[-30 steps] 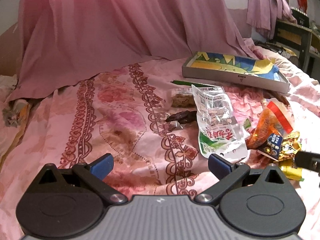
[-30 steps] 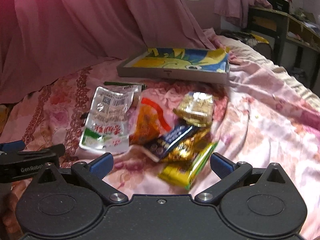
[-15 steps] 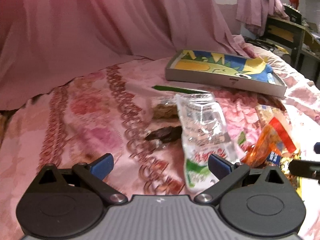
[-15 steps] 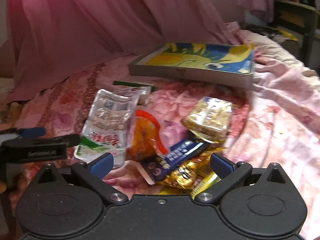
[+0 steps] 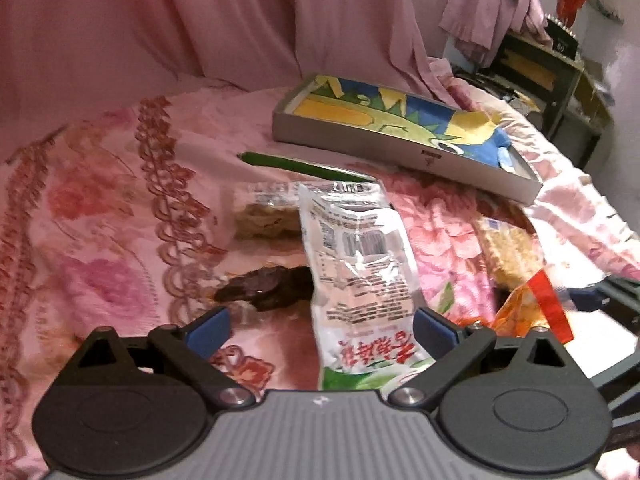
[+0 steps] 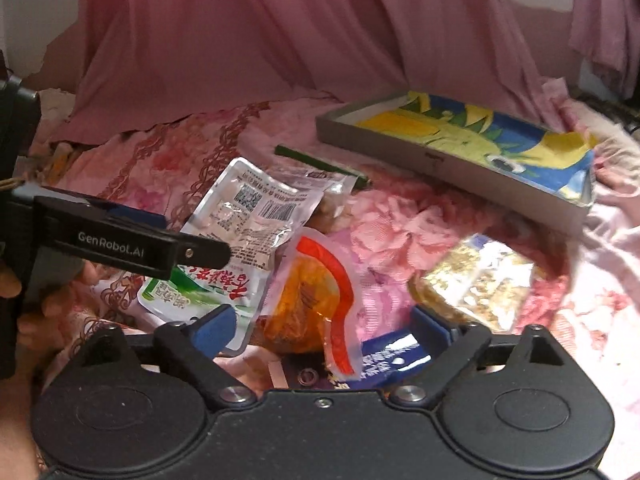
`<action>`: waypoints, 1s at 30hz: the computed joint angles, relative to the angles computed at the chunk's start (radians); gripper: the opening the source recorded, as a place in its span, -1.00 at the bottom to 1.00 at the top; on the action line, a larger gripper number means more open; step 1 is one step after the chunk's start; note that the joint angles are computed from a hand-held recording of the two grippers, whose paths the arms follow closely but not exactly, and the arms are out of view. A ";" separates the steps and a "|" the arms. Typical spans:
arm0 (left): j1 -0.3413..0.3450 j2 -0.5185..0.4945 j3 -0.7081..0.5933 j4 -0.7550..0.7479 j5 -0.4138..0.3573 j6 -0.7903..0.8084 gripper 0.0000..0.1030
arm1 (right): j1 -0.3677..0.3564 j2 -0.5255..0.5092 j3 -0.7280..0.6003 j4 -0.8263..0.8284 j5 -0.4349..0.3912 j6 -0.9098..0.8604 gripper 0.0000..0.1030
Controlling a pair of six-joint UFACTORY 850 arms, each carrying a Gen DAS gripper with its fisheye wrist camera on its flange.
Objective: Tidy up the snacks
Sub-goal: 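Grasp the clear milk-candy bag with the left gripper while the right grasps the orange jelly pouch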
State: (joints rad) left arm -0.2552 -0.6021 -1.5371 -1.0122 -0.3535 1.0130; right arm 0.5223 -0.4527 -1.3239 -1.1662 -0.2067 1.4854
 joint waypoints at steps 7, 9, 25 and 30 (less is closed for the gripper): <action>0.029 -0.050 -0.054 -0.081 -0.132 0.030 0.55 | -0.015 -0.033 -0.029 0.238 0.022 -0.233 0.66; 0.030 -0.056 -0.060 -0.099 -0.146 0.035 0.53 | -0.017 -0.038 -0.033 0.285 0.022 -0.272 0.61; 0.031 -0.081 -0.081 -0.067 -0.195 -0.048 0.07 | 0.011 -0.077 -0.066 0.201 -0.043 -0.251 0.38; 0.037 -0.086 -0.085 -0.093 -0.225 -0.053 -0.26 | 0.012 -0.085 -0.073 0.238 -0.039 -0.306 0.18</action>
State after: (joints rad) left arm -0.2180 -0.6879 -1.6220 -1.1056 -0.5782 0.9600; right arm 0.5343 -0.5374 -1.3970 -0.9278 -0.2459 1.1794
